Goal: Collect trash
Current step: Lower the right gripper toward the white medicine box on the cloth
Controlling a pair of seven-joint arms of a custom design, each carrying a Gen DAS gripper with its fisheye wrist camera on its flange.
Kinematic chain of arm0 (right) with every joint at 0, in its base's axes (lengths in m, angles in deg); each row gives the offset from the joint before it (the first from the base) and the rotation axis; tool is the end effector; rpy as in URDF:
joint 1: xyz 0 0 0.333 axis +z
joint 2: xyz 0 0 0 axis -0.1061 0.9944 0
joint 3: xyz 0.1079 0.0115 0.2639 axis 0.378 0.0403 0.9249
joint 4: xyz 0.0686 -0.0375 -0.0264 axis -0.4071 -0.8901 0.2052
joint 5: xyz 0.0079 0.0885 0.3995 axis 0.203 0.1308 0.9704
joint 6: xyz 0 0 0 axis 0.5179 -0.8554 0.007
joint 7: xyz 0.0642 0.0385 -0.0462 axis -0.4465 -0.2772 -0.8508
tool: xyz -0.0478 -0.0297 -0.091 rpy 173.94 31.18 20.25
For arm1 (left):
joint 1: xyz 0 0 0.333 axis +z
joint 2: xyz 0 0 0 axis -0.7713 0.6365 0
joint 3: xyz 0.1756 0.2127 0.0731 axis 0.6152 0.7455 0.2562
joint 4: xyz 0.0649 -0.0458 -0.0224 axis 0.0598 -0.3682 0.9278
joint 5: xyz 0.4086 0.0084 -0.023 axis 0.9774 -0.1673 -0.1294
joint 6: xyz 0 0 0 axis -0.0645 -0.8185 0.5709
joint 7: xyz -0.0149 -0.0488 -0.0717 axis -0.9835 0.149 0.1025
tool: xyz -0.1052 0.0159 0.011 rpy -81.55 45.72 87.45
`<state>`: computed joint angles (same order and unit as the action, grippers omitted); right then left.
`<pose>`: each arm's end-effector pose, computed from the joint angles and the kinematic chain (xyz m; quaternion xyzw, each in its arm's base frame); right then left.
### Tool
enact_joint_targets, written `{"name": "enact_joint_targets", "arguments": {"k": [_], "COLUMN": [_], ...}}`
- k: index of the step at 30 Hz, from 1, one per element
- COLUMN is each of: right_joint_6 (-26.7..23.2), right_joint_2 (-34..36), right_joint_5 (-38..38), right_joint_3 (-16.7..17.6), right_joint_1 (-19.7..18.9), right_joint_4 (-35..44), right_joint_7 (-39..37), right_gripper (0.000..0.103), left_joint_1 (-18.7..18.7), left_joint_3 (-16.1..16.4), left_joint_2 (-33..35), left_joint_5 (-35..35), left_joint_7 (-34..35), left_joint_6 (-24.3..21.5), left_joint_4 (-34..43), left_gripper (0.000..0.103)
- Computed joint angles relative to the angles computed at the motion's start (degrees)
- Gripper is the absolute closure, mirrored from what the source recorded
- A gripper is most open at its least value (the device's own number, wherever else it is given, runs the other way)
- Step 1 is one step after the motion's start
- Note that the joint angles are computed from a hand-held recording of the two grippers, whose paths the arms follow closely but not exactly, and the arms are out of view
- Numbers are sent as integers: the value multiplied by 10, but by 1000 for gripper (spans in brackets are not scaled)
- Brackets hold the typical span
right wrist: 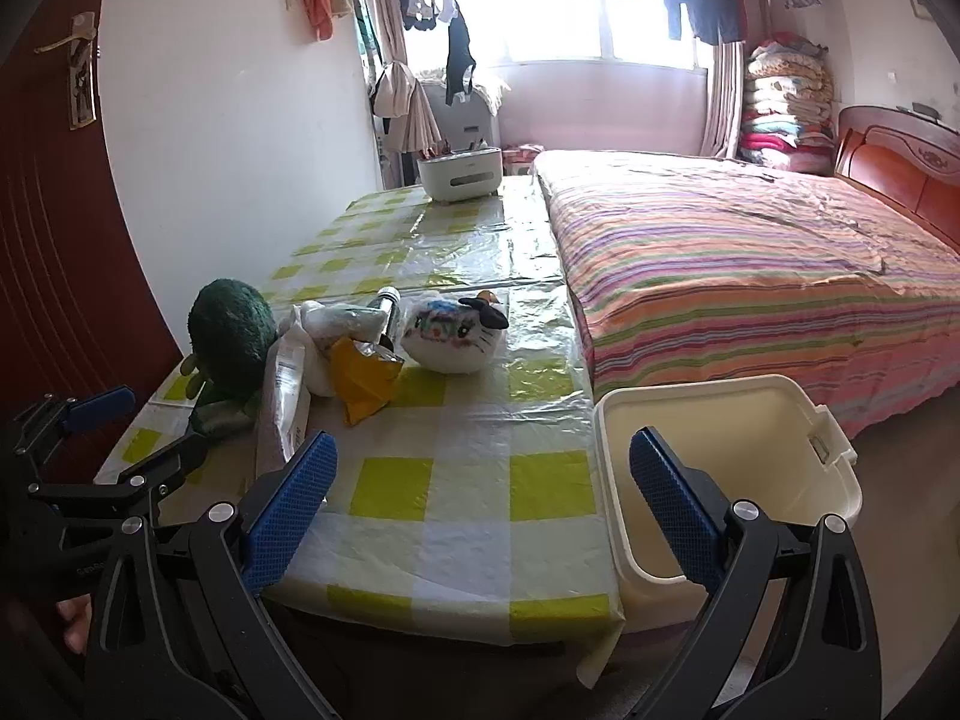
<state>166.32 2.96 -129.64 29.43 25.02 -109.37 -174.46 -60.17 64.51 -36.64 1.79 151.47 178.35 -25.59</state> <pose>0.6043 0.3449 0.3359 -0.5179 0.7223 -0.3323 0.3157 0.6906 -0.2654 0.3257 -0.4296 0.7850 -0.3426 0.2862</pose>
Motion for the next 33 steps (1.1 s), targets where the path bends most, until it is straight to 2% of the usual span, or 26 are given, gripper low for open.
{"name": "enact_joint_targets", "arguments": {"k": [19, 33], "right_joint_6": [-19, 14], "right_joint_2": [-32, -17], "right_joint_5": [-2, 5], "right_joint_3": [13, 10], "right_joint_1": [-14, -18], "right_joint_4": [-51, -35], "right_joint_7": [34, 23], "right_gripper": [6, 6], "left_joint_1": [1, 4], "left_joint_3": [-11, -12], "left_joint_2": [2, 0], "left_joint_5": [-2, -5], "left_joint_7": [19, 24], "left_joint_6": [-5, -4], "left_joint_4": [-2, -8], "left_gripper": [19, 19]}}
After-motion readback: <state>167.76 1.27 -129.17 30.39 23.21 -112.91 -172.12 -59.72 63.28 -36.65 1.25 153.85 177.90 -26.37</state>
